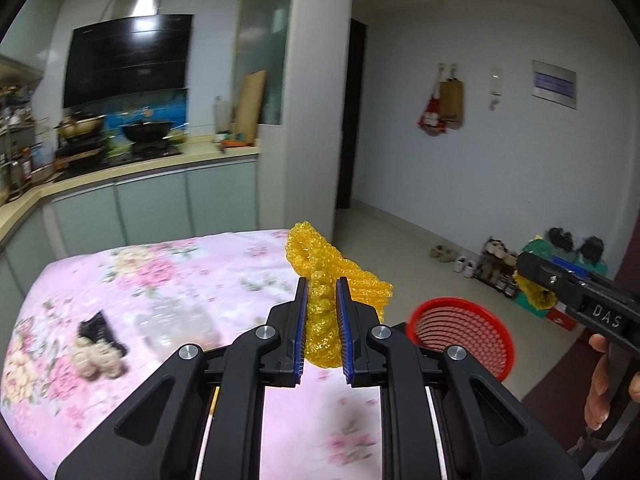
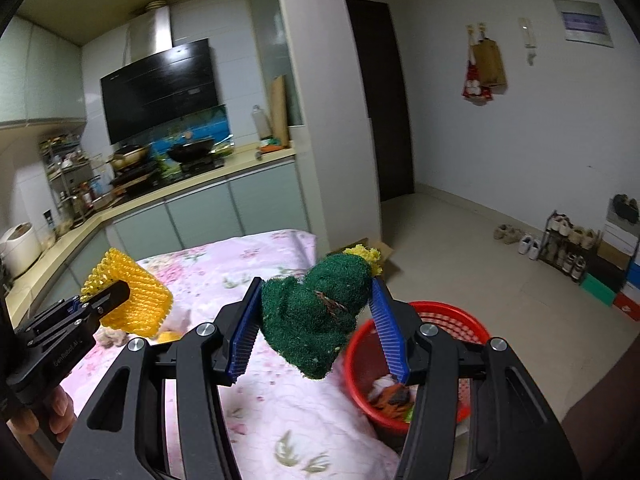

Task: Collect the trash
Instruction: 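Carry the yellow foam net and green scrubber with both tools to the red basket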

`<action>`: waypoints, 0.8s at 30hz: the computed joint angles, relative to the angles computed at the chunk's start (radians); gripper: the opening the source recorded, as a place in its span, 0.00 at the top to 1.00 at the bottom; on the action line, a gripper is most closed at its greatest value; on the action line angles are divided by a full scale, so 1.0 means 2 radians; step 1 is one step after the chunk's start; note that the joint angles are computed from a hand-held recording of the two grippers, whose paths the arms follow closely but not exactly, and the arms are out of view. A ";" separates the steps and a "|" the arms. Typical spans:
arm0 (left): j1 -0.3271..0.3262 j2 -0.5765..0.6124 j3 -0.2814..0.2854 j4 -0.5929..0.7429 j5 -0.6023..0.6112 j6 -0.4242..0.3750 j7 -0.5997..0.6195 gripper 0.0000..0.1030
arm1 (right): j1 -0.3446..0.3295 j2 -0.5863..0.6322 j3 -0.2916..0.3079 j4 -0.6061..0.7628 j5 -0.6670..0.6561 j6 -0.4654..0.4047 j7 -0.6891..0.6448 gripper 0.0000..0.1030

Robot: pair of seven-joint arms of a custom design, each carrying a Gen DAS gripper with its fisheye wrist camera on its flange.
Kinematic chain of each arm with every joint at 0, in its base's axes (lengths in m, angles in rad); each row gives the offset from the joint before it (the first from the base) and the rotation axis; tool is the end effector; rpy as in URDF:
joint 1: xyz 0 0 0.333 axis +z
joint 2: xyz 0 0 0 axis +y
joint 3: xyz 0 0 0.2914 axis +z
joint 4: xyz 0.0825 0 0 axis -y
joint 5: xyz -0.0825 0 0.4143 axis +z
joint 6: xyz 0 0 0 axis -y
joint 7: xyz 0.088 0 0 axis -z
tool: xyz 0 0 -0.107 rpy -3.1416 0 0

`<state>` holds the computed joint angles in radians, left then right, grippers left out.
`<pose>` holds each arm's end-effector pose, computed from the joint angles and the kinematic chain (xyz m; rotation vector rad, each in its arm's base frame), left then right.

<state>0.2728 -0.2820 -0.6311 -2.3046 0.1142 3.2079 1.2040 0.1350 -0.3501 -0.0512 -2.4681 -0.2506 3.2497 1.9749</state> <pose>0.5042 -0.2255 0.5369 -1.4121 1.7203 -1.1639 0.5033 0.0652 0.5216 -1.4421 1.5347 -0.7848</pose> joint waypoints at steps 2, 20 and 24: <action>0.001 0.018 -0.011 0.016 0.007 0.002 0.004 0.88 | -0.025 -0.004 0.016 -0.004 -0.001 -0.001 0.007 0.50; -0.121 0.146 0.057 0.122 0.063 -0.028 0.030 0.88 | -0.170 -0.009 0.097 -0.013 -0.043 -0.019 0.078 0.50; -0.148 0.164 0.078 0.139 0.058 -0.037 0.047 0.88 | -0.189 -0.001 0.108 -0.007 -0.061 -0.026 0.099 0.50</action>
